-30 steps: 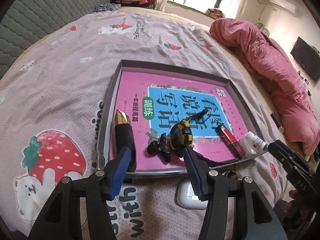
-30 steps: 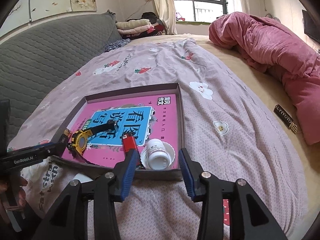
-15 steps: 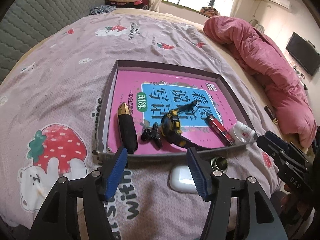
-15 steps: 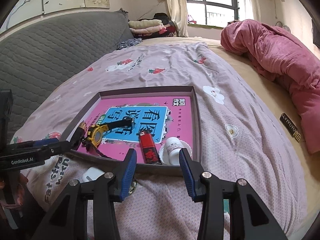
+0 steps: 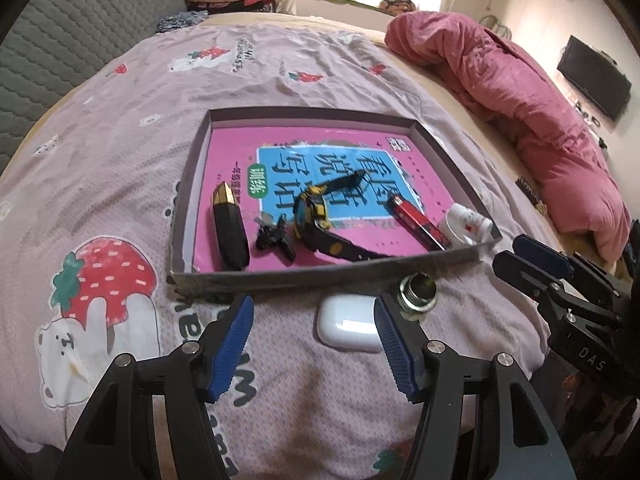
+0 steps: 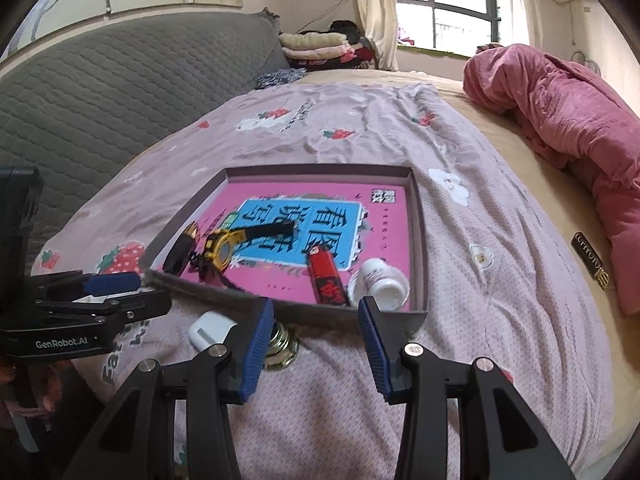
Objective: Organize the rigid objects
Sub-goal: 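Withdraw both open tools from the tray toward the earbuds case and brass cup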
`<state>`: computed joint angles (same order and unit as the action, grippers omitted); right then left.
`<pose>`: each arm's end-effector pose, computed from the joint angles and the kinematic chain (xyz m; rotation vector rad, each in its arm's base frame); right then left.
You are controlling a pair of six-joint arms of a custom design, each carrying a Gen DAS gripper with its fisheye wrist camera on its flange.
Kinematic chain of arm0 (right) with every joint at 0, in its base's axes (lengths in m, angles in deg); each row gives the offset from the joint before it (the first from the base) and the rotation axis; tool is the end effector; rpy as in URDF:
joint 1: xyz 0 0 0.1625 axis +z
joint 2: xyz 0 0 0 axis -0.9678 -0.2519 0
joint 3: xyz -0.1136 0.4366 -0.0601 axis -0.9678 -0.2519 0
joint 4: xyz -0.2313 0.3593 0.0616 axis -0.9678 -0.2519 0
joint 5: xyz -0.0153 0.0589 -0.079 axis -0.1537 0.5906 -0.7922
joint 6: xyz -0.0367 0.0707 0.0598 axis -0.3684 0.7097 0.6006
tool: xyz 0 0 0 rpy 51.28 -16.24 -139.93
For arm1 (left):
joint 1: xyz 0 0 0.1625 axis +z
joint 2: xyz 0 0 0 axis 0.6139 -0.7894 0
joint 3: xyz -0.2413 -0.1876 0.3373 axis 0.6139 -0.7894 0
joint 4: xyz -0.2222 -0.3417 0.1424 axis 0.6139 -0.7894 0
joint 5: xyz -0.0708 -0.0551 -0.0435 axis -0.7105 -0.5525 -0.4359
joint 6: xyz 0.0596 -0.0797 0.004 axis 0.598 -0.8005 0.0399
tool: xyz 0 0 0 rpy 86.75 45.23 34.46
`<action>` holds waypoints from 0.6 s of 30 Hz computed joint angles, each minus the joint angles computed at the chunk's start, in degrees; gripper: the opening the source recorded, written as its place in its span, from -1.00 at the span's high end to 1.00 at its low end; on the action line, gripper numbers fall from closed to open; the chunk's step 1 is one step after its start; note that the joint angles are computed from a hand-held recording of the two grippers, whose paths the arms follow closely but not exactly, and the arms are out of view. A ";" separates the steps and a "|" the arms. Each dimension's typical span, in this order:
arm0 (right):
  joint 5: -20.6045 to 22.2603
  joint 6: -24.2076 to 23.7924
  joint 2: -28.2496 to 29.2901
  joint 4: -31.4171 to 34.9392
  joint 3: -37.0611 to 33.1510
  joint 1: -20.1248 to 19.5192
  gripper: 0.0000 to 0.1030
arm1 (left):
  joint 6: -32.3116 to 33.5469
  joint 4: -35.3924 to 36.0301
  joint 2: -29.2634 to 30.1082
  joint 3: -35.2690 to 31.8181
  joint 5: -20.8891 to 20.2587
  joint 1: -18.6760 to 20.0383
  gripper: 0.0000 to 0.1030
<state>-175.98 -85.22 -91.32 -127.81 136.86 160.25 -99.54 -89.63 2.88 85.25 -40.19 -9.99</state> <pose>0.0758 -0.5228 0.3321 1.1565 -2.4729 0.5474 -0.3806 -0.4414 0.0072 -0.1308 2.3187 -0.9169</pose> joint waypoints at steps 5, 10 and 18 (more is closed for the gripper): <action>-0.66 -1.19 -0.64 1.24 0.55 -0.19 0.14 | 1.87 -0.78 1.34 -0.79 -2.00 -0.01 -0.25; -1.37 -1.19 -0.78 1.80 0.72 -0.48 0.14 | 3.41 -1.53 2.66 -1.41 -3.56 0.25 -0.25; -3.76 -3.62 0.08 0.40 1.84 -0.76 0.14 | 4.86 -3.85 4.26 -1.86 -5.14 1.46 -0.26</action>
<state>-179.74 -88.84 -91.24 -127.41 138.69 159.49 -94.68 -93.47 7.14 83.40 -45.33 -8.53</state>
